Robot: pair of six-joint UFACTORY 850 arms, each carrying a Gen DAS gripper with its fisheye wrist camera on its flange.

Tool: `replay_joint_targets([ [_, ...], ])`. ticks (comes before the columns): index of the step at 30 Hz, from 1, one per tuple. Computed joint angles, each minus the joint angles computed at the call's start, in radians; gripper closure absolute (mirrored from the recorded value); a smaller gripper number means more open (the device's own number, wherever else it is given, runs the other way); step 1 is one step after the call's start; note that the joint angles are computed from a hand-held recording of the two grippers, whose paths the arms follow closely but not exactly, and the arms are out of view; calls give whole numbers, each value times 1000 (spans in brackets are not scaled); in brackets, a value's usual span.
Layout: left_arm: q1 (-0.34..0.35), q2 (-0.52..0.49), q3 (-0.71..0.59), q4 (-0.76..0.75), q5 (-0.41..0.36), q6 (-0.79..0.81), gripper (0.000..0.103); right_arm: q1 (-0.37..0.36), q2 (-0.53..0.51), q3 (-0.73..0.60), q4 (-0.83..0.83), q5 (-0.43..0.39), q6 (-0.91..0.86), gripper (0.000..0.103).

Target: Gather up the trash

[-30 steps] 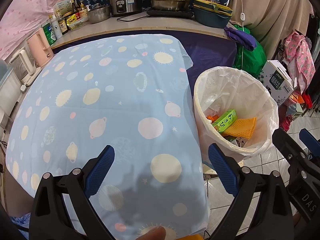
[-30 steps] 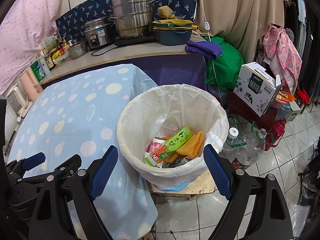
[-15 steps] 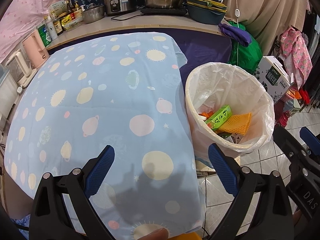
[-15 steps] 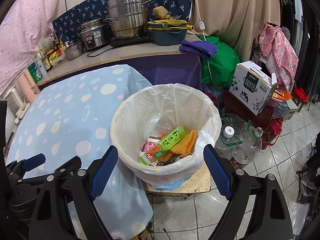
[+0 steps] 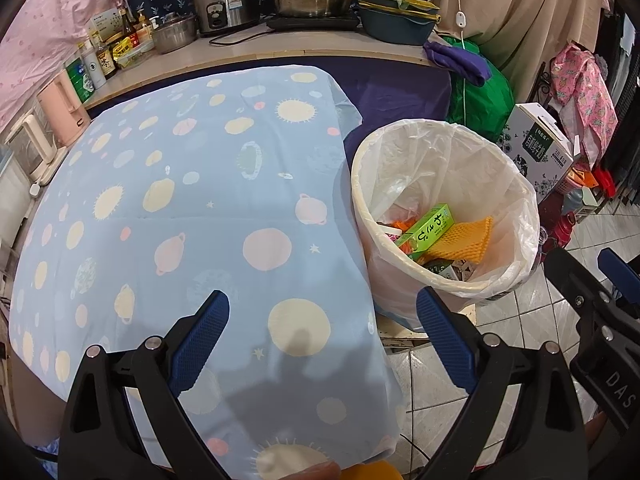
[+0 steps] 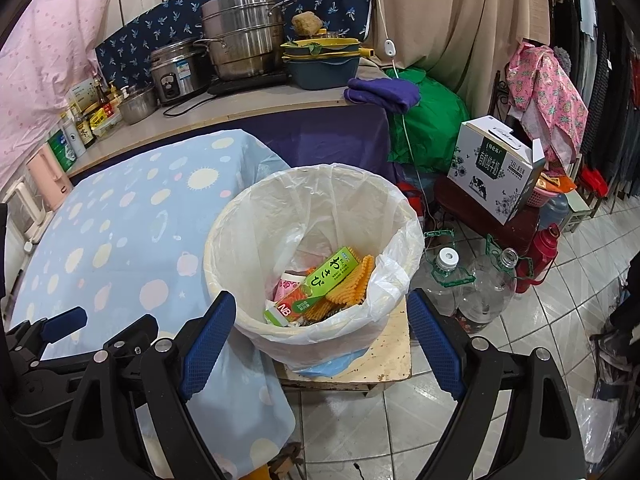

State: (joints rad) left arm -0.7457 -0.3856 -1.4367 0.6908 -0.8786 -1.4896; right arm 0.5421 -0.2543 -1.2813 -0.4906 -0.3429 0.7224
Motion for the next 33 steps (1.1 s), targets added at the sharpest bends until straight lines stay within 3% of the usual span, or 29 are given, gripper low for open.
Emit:
replay_joint_targets([
  [33, -11, -18, -17, -12, -4, 31, 13, -8, 0, 11, 19, 5, -7, 18],
])
